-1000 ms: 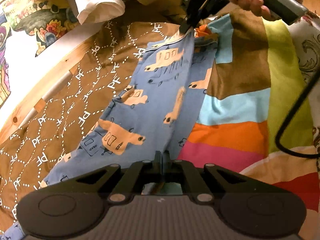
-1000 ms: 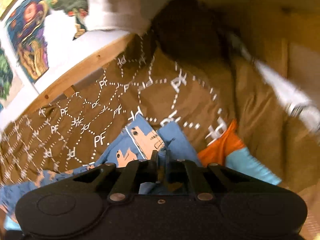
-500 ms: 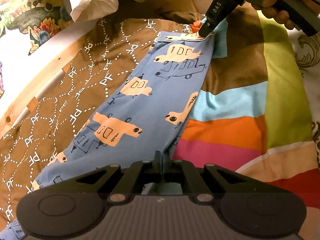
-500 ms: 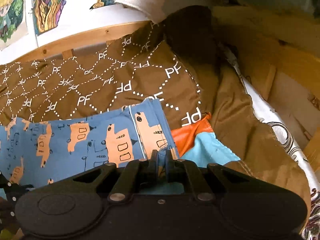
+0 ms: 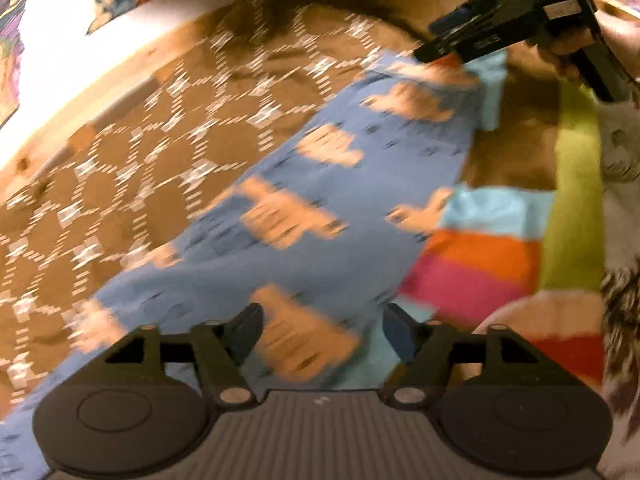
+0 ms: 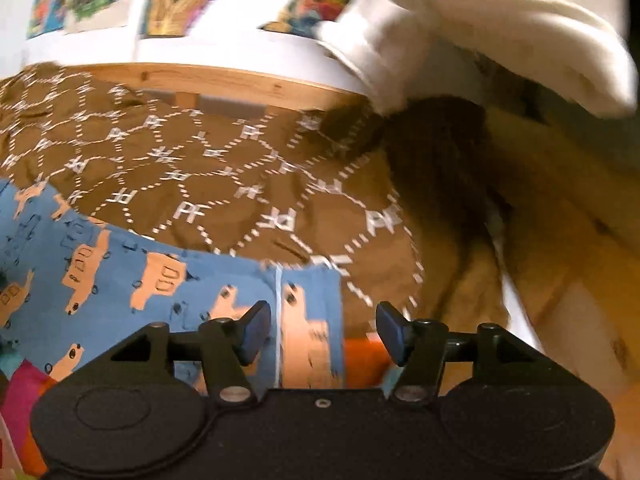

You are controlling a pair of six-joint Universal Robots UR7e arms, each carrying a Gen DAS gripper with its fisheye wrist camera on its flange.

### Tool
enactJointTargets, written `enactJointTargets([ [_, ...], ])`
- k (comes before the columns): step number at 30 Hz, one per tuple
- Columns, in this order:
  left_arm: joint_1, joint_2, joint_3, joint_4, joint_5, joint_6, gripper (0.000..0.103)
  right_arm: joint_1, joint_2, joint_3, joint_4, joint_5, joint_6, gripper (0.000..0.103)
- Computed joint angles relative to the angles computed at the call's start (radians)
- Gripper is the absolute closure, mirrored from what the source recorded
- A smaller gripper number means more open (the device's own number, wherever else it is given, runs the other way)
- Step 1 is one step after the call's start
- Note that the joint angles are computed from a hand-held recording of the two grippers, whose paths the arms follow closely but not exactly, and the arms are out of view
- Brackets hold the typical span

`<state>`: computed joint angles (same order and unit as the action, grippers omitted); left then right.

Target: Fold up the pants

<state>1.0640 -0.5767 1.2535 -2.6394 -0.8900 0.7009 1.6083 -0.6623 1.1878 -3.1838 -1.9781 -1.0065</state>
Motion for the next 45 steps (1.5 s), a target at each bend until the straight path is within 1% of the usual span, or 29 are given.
enactJointTargets([
  [2, -0.007, -0.011, -0.043, 0.089, 0.092, -0.032, 0.03, 0.0, 0.027, -0.058, 0.058, 0.021, -0.031, 0.046],
  [4, -0.01, -0.011, -0.095, 0.159, 0.181, -0.091, 0.029, 0.003, 0.065, -0.133, 0.138, 0.006, -0.055, 0.054],
  [5, -0.009, -0.005, -0.122, 0.169, 0.212, -0.117, 0.028, 0.004, 0.085, -0.17, 0.168, 0.001, -0.061, 0.062],
  [6, -0.004, 0.004, -0.149, 0.164, 0.232, -0.138, 0.027, 0.004, 0.095, -0.196, 0.203, -0.003, -0.06, 0.063],
  [7, 0.004, 0.015, -0.177, 0.14, 0.241, -0.154, 0.027, 0.005, 0.109, -0.227, 0.244, -0.015, -0.058, 0.064],
  [9, 0.024, 0.045, -0.219, 0.025, 0.224, -0.124, 0.027, 0.006, 0.136, -0.269, 0.261, -0.042, -0.078, 0.08],
  [10, 0.037, 0.065, -0.238, -0.062, 0.202, -0.068, 0.027, 0.007, 0.152, -0.292, 0.26, -0.063, -0.088, 0.086],
  [11, 0.05, 0.083, -0.253, -0.143, 0.179, -0.004, 0.027, 0.008, 0.164, -0.309, 0.253, -0.076, -0.093, 0.1],
  [13, 0.075, 0.117, -0.292, -0.221, 0.14, 0.075, 0.028, 0.01, 0.186, -0.34, 0.231, -0.105, -0.11, 0.1],
  [16, 0.104, 0.143, -0.369, -0.127, 0.131, 0.002, 0.032, 0.007, 0.189, -0.347, 0.238, -0.113, -0.132, 0.098],
  [17, 0.113, 0.144, -0.391, -0.073, 0.124, -0.03, 0.033, 0.008, 0.187, -0.338, 0.225, -0.107, -0.13, 0.093],
  [18, 0.119, 0.15, -0.42, -0.014, 0.119, -0.05, 0.038, 0.01, 0.183, -0.331, 0.219, -0.094, -0.118, 0.081],
  [19, 0.124, 0.148, -0.431, 0.009, 0.112, -0.045, 0.04, 0.012, 0.177, -0.317, 0.208, -0.072, -0.113, 0.074],
  [20, 0.13, 0.15, -0.443, 0.021, 0.106, -0.035, 0.041, 0.013, 0.168, -0.298, 0.207, -0.043, -0.119, 0.062],
  [21, 0.135, 0.151, -0.458, 0.044, 0.095, -0.04, 0.041, 0.013, 0.156, -0.28, 0.229, -0.006, -0.127, 0.058],
  [23, 0.143, 0.166, -0.526, 0.148, 0.072, -0.098, 0.041, 0.017, 0.145, -0.279, 0.344, 0.055, -0.127, 0.057],
  [26, 0.153, 0.217, -0.675, 0.334, 0.05, -0.202, 0.042, 0.025, 0.167, -0.336, 0.53, 0.098, -0.125, 0.056],
  [28, 0.157, 0.252, -0.762, 0.415, 0.04, -0.242, 0.046, 0.03, 0.195, -0.386, 0.618, 0.11, -0.139, 0.056],
  [30, 0.157, 0.322, -0.909, 0.549, 0.066, -0.287, 0.065, 0.037, 0.23, -0.436, 0.667, 0.106, -0.168, 0.056],
  [31, 0.156, 0.35, -0.967, 0.602, 0.08, -0.302, 0.069, 0.039, 0.248, -0.469, 0.696, 0.103, -0.178, 0.056],
  [33, 0.153, 0.381, -1.02, 0.637, 0.111, -0.32, 0.09, 0.043, 0.273, -0.505, 0.719, 0.092, -0.194, 0.058],
  [34, 0.152, 0.394, -1.041, 0.646, 0.129, -0.324, 0.094, 0.044, 0.282, -0.52, 0.733, 0.083, -0.198, 0.06],
  [35, 0.15, 0.395, -1.034, 0.634, 0.147, -0.323, 0.1, 0.046, 0.293, -0.535, 0.742, 0.065, -0.205, 0.067],
  [36, 0.149, 0.386, -1.01, 0.613, 0.155, -0.316, 0.102, 0.047, 0.295, -0.53, 0.73, 0.046, -0.214, 0.079],
  [37, 0.146, 0.371, -0.97, 0.572, 0.16, -0.299, 0.102, 0.048, 0.302, -0.531, 0.721, 0.021, -0.225, 0.083],
  [39, 0.138, 0.347, -0.894, 0.468, 0.187, -0.245, 0.102, 0.047, 0.301, -0.52, 0.706, 0.009, -0.24, 0.101],
  [40, 0.133, 0.338, -0.863, 0.422, 0.199, -0.232, 0.102, 0.046, 0.297, -0.507, 0.688, 0.008, -0.251, 0.103],
  [43, 0.124, 0.331, -0.83, 0.337, 0.218, -0.227, 0.103, 0.046, 0.29, -0.481, 0.632, 0.013, -0.272, 0.103],
  [45, 0.122, 0.344, -0.836, 0.299, 0.236, -0.201, 0.103, 0.047, 0.295, -0.483, 0.596, 0.013, -0.275, 0.103],
])
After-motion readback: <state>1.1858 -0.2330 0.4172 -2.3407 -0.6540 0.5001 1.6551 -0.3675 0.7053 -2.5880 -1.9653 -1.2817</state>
